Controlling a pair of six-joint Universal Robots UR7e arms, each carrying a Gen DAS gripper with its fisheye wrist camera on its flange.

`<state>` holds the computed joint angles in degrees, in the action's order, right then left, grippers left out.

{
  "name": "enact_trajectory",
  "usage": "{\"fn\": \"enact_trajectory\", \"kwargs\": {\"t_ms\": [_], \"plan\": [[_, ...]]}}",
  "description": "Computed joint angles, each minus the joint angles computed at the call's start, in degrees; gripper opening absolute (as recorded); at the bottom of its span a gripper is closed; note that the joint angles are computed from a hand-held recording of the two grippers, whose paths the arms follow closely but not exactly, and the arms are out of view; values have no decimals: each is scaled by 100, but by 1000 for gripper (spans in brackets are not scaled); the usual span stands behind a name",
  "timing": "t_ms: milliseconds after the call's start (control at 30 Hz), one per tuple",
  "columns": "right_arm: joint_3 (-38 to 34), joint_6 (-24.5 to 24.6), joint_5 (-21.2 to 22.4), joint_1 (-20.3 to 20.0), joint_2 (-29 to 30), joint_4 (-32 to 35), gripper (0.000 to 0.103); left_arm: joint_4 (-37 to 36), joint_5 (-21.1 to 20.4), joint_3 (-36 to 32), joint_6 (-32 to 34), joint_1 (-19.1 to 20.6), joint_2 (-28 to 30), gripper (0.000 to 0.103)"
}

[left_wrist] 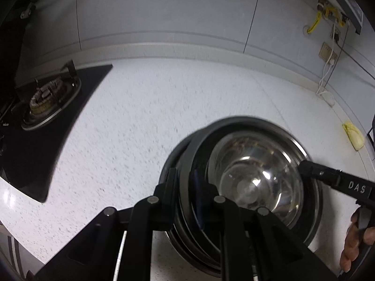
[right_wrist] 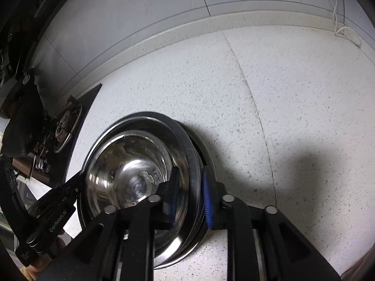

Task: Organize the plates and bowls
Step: 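Lower the bowl stack onto the labeled plate stack with both tools, then open both tools to release the bowl stack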

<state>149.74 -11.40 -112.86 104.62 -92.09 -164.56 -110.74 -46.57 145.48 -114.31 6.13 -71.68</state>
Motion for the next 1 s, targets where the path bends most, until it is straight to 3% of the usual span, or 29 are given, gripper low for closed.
{"fn": "enact_trajectory", "kwargs": {"t_ms": [100,633,1000], "plan": [[24,-53,-119,117,13,-130,26,455,7,-116,-277,-120,-29,14],[309,-292,-502,508,-323,-700,45,1329,-193,-243,-936,-803,-283,14],[550,-334,-655,778,-916,-636,68,2065,-359,-480,-1377,-1314,-301,14]]}}
